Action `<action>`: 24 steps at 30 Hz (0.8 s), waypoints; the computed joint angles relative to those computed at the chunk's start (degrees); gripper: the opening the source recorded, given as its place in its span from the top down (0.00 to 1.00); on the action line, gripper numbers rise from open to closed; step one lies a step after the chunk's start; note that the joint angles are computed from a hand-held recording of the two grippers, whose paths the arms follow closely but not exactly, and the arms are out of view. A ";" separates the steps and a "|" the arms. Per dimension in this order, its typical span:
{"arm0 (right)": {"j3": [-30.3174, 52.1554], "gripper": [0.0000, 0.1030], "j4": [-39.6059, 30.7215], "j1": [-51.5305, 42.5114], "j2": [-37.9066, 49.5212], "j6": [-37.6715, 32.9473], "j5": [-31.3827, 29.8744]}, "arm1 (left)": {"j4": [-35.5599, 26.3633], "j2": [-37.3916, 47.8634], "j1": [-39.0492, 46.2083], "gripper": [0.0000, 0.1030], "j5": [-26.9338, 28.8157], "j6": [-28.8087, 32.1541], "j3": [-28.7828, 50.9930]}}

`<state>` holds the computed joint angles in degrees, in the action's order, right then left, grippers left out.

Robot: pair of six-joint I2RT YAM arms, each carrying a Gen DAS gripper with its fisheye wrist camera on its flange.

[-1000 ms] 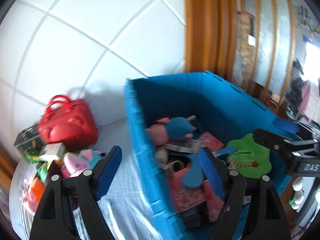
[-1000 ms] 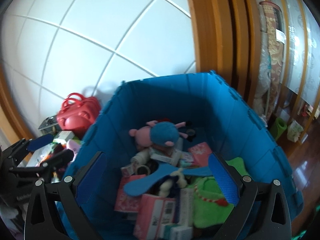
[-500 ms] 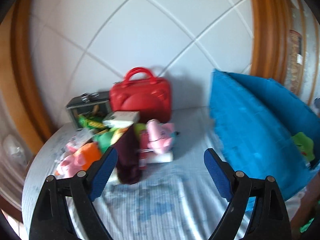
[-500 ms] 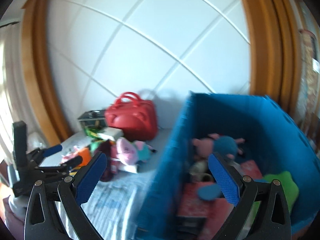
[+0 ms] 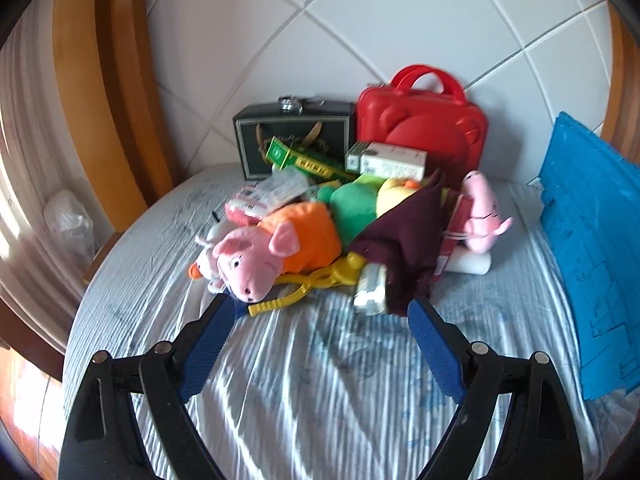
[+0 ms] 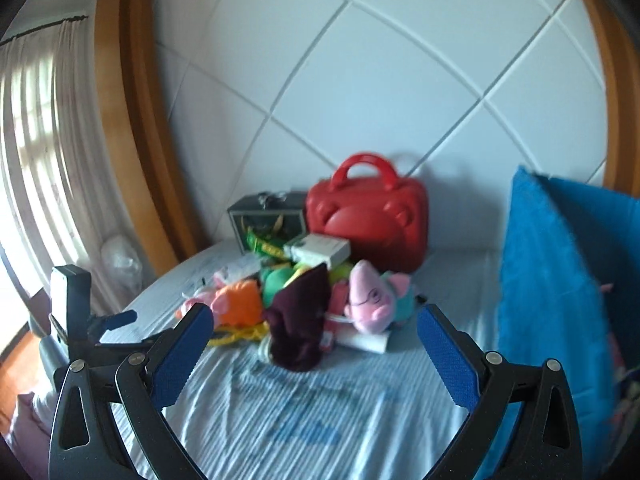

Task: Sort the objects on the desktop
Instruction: 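Move both tools back toward the plush heap, then grasp the clear tape roll with the left tool while the right grasps the red box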

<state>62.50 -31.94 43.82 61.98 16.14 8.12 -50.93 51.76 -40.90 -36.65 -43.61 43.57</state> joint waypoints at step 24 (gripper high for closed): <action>15.87 0.15 8.40 -12.28 48.15 0.76 -14.34 | 46.29 45.78 23.77 0.27 24.78 24.60 1.60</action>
